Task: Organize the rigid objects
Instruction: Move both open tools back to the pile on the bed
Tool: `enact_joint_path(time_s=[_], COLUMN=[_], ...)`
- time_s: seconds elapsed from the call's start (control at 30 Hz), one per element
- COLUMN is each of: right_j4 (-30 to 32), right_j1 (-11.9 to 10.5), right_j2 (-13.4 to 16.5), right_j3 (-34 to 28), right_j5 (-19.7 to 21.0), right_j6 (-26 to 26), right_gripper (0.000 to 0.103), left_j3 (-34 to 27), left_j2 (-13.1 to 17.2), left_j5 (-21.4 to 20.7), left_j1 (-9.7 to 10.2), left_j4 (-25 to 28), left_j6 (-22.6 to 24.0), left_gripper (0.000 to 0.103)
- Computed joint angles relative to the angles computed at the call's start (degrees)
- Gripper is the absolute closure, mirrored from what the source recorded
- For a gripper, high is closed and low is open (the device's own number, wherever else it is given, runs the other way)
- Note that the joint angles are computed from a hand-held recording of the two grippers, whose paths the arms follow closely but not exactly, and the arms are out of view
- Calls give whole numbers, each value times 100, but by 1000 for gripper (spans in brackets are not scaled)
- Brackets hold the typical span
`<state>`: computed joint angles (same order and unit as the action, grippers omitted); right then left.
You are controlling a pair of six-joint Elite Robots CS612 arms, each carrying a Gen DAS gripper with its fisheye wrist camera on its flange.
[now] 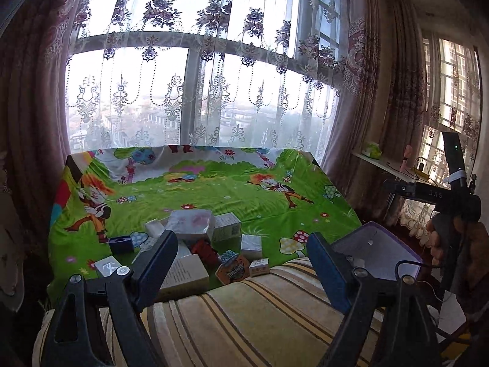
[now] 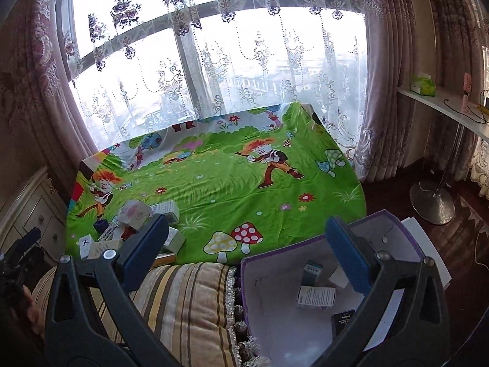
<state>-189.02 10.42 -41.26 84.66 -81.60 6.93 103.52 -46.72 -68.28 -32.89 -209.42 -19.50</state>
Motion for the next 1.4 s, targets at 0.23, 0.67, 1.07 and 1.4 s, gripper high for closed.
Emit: enact_joint_path(time_s=[0.23,0.67,1.07,1.4], right_j4=[785,2119,3807,5144], right_j1=[122,338,446,471], right_j2=[83,251,729,1255], right_j3=[-236,-667,-1609,-2605], right_j5=[433,724,1295,1614], right_j6=[-252,-1106,-1874,-2122], right_gripper=[0,0,0,0], left_j3=[209,198,171,2], left_j2=[-62,-72,-110,-84], left_j5=[-151,-309,-446,-640], left_j1=[138,290,435,665], left_j4=[17,487,991,1729], left_j6=[-522,-1199,-1760,-2403], left_gripper=[16,16,16,16])
